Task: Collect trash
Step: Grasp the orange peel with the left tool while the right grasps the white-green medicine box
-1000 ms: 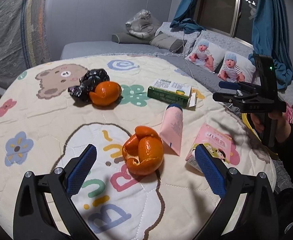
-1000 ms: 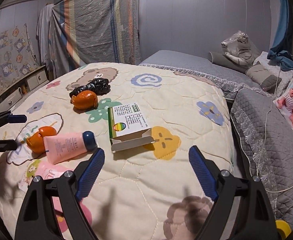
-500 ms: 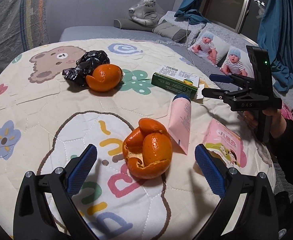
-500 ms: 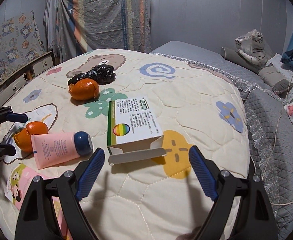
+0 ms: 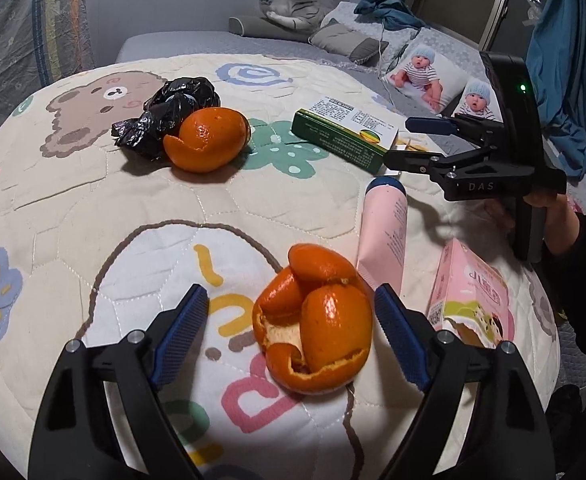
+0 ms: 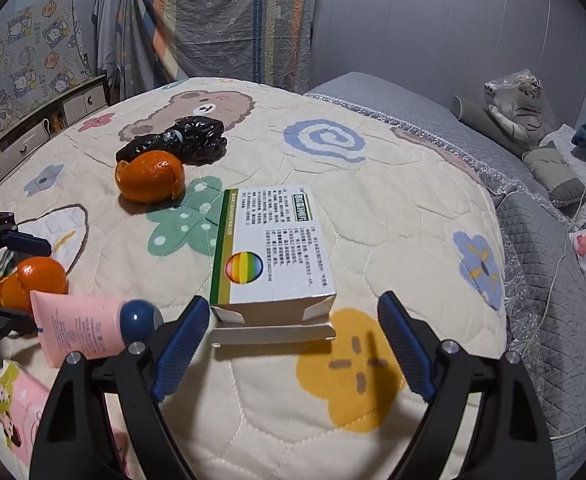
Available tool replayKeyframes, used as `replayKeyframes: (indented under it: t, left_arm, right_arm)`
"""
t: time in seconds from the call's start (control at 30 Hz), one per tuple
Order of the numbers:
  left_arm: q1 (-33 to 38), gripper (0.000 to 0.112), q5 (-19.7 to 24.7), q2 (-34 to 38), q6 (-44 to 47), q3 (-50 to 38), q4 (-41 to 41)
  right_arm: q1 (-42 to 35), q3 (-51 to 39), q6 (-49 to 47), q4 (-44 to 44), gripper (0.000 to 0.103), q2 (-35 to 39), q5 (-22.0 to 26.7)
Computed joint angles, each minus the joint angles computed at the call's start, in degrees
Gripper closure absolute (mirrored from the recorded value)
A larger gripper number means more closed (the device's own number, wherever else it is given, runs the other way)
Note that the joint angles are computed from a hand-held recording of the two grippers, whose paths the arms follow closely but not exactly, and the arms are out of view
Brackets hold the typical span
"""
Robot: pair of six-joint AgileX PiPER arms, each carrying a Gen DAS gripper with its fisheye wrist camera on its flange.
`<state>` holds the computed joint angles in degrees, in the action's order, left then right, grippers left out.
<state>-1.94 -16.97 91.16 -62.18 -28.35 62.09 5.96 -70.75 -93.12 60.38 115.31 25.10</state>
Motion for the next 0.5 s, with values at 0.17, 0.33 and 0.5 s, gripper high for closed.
replayKeyframes:
  t: [0.17,0.33,0.5]
  left_arm:
    - [-0.43,0.038,1.60,2.50,-2.74,-2.51,2.53]
    - [-0.21,0.045,1.42,3.03,-2.94,-3.12,3.25]
    - [0.32,0.065,0.92,3.34,-4.59,-3.48,4.94]
  right_arm:
    - [2.60,-5.93,10.28,-9.15,0.021,3.17,-0.38]
    - [4.97,-13.65,23.30,-20.41,0.016,7.25,2.55]
    - [7.72,-19.69,33.91,-29.44,0.018,10.69,3.84]
